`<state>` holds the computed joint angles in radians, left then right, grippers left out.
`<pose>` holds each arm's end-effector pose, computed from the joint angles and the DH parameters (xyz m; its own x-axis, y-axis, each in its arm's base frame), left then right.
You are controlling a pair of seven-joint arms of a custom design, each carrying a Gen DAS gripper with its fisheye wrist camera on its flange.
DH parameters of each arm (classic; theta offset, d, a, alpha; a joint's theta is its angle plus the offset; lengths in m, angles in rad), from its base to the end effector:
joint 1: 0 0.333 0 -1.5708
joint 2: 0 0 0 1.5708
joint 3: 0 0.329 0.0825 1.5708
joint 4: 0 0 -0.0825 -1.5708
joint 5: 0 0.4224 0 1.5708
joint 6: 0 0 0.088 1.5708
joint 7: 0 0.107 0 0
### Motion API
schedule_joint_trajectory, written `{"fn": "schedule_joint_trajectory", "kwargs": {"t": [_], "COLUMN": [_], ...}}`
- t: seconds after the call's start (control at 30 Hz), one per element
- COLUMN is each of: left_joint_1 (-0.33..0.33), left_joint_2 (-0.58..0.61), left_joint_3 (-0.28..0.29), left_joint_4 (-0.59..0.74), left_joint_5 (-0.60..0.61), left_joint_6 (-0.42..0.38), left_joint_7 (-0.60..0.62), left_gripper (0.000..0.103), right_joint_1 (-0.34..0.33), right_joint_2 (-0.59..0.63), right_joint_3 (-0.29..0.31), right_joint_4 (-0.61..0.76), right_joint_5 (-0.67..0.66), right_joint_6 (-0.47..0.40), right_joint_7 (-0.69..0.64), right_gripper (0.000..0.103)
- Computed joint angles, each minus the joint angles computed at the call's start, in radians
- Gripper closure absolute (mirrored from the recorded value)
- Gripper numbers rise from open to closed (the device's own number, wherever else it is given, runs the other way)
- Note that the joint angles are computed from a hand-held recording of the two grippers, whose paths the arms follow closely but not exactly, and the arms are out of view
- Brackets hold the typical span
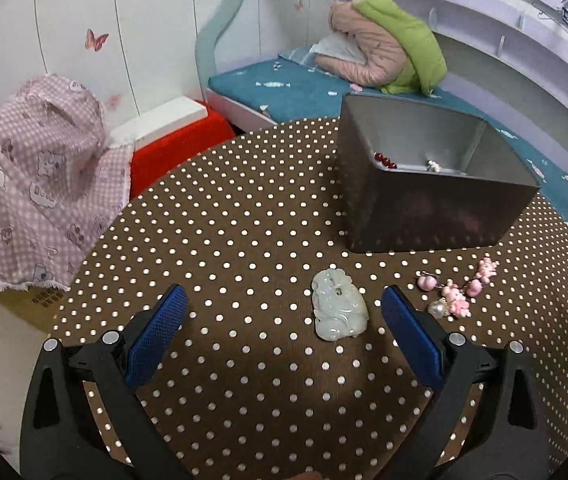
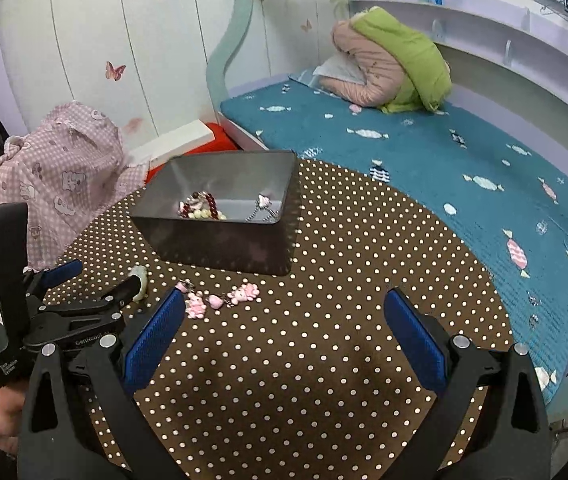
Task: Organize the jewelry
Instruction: 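Move the left tool to the white jade pendant and grasp it, then grasp the pink charms with the right tool while the left tool holds the pendant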
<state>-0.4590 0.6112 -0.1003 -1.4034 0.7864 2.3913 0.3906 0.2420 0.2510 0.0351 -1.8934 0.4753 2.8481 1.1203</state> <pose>0.6864 -0.4020 0.3848 0.1779 -0.9833 -0.0379 -0.7669 -0.1144 -0.6314 0.6749 0.1648 0.4416 0.3501 -0.9300 -0.1117 -0.7180 -0.1898 -0.6696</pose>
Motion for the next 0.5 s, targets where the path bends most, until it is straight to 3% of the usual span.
{"fn": "schedule_joint_trajectory", "kwargs": {"t": [0.1, 0.2, 0.27, 0.33, 0.43, 0.5], "left_joint_1": [0.021, 0.015, 0.014, 0.016, 0.027, 0.026], "left_joint_2": [0.028, 0.037, 0.035, 0.032, 0.017, 0.006], "left_joint_3": [-0.021, -0.013, -0.012, -0.014, -0.017, -0.014], "left_joint_4": [0.026, 0.034, 0.029, 0.024, -0.003, -0.019], "left_joint_5": [-0.045, -0.049, -0.050, -0.055, -0.071, -0.071], "left_joint_6": [0.004, 0.014, 0.032, 0.047, 0.082, 0.092], "left_joint_7": [0.050, 0.058, 0.067, 0.081, 0.080, 0.070], "left_gripper": [0.028, 0.034, 0.049, 0.072, 0.074, 0.074], "right_joint_1": [0.010, 0.021, 0.021, 0.022, 0.024, 0.036], "right_joint_2": [0.024, 0.054, 0.077, 0.099, 0.127, 0.148], "right_joint_3": [-0.013, -0.024, -0.021, -0.020, -0.010, -0.014], "right_joint_4": [0.024, 0.053, 0.077, 0.100, 0.133, 0.155], "right_joint_5": [-0.026, -0.055, -0.057, -0.063, -0.061, -0.072], "right_joint_6": [-0.018, -0.042, -0.057, -0.074, -0.088, -0.096], "right_joint_7": [0.031, 0.071, 0.088, 0.096, 0.092, 0.109], "right_gripper": [0.007, 0.007, 0.007, 0.007, 0.009, 0.018]}}
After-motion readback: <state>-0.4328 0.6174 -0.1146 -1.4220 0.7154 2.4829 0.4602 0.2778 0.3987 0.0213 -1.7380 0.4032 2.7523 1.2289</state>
